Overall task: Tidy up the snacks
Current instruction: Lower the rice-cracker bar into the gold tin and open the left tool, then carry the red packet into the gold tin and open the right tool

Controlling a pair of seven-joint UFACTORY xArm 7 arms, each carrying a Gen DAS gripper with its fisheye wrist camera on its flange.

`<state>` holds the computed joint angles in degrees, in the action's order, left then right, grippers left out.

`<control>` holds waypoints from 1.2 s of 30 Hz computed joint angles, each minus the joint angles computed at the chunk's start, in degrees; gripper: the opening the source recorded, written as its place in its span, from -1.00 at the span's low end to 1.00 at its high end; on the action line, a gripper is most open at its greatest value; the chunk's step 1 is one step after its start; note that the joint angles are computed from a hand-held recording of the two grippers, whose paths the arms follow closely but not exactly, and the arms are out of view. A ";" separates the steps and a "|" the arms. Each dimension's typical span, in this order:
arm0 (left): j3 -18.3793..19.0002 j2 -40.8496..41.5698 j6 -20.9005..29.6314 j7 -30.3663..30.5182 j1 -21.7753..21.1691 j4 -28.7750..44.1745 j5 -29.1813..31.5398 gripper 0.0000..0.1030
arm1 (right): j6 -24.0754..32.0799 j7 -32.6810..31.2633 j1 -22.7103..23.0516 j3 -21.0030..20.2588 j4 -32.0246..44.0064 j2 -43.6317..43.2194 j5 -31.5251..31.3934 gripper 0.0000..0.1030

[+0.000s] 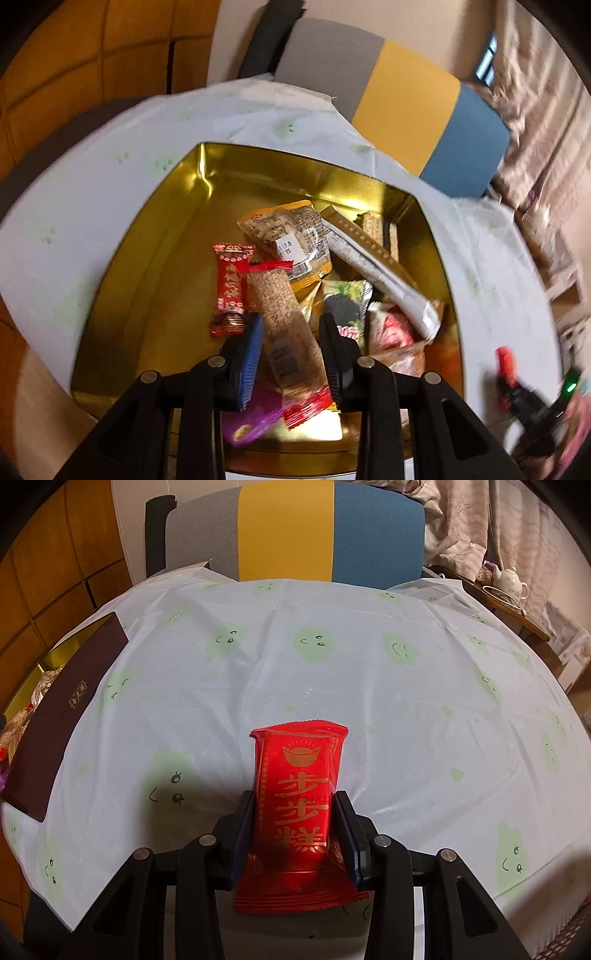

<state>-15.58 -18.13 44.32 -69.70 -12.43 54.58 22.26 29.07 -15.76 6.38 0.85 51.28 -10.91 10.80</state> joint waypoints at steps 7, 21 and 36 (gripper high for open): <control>-1.58 0.46 2.55 -0.63 -0.25 0.63 3.27 -0.40 | 0.90 0.92 -0.28 0.27 0.64 0.26 -1.02 -0.18; -2.75 0.17 5.71 -1.51 -2.37 2.08 8.28 -0.40 | 6.67 4.07 -0.39 0.82 4.49 1.76 -2.56 -0.19; -3.20 -0.97 4.57 -1.23 -2.70 1.57 7.63 -0.40 | 10.94 1.46 1.39 1.46 6.24 1.93 2.45 -0.20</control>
<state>-18.78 -19.09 48.89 -70.93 -15.12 56.16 29.89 40.01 -14.29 7.77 2.31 57.52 -8.99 13.25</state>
